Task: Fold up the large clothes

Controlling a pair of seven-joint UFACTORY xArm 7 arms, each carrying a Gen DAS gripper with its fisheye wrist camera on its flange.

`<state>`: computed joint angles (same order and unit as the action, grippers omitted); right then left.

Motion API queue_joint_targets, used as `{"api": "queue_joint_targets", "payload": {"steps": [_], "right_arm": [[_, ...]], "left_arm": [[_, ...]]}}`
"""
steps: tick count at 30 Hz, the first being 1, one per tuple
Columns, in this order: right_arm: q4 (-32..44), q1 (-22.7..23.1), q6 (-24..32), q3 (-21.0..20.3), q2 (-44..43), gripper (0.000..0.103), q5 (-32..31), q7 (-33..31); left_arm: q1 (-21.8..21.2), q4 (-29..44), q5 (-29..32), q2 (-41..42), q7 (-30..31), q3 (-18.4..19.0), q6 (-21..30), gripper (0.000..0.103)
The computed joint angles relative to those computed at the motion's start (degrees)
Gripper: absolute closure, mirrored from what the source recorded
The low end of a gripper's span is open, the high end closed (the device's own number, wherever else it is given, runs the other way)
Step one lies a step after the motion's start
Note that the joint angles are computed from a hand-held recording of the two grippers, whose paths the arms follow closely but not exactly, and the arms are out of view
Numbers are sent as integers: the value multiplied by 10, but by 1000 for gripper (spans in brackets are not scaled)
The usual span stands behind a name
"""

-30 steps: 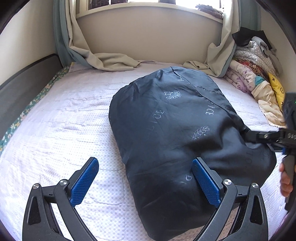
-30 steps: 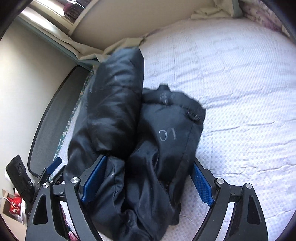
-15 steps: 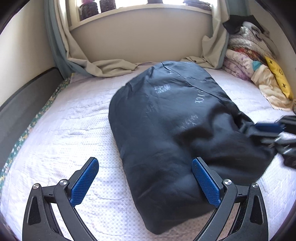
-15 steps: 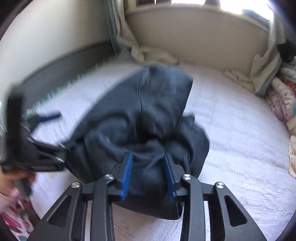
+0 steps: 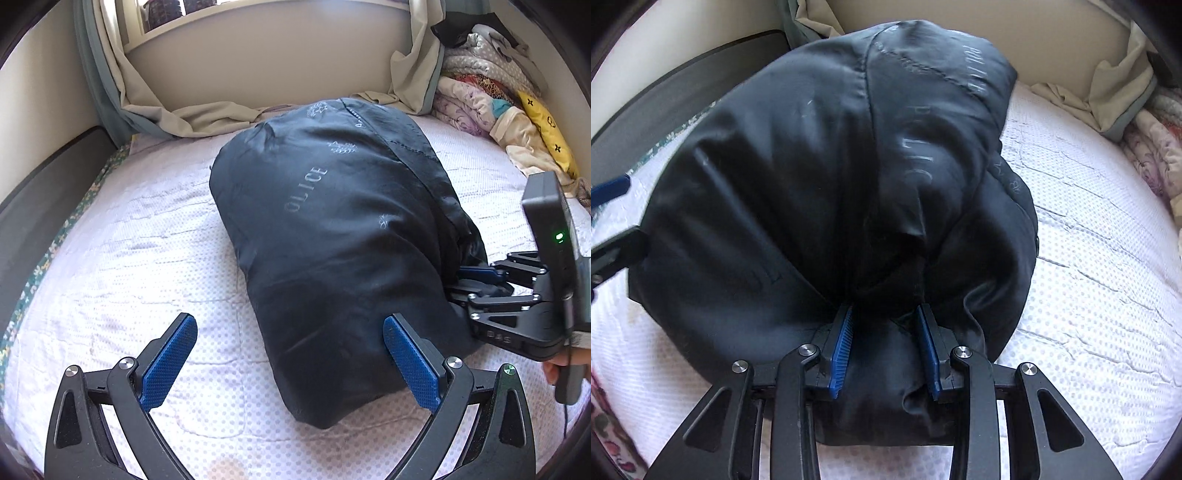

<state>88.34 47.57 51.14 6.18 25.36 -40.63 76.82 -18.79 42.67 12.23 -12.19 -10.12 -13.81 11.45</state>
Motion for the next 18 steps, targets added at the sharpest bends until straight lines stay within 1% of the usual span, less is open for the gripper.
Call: {"api": "queue_joint_targets", "payload": {"steps": [3,12,16,18], "right_arm": [[17,12,17,-8,19,73,-19,12],[61,21,40,-20,51,73,-21,7],[63,44,63,-22,52,73,-31,38],[69,44,69,-17,50,72,-19,45]], "left_arm": [[-1,-4,-3,-6,-3,0,7,1],[-26,-41,-55,-46,6,11,25,1],[-38,-54,-83,-60,14,20,33,1],[-41,-67,-96,-75,14,24,34,1]]}}
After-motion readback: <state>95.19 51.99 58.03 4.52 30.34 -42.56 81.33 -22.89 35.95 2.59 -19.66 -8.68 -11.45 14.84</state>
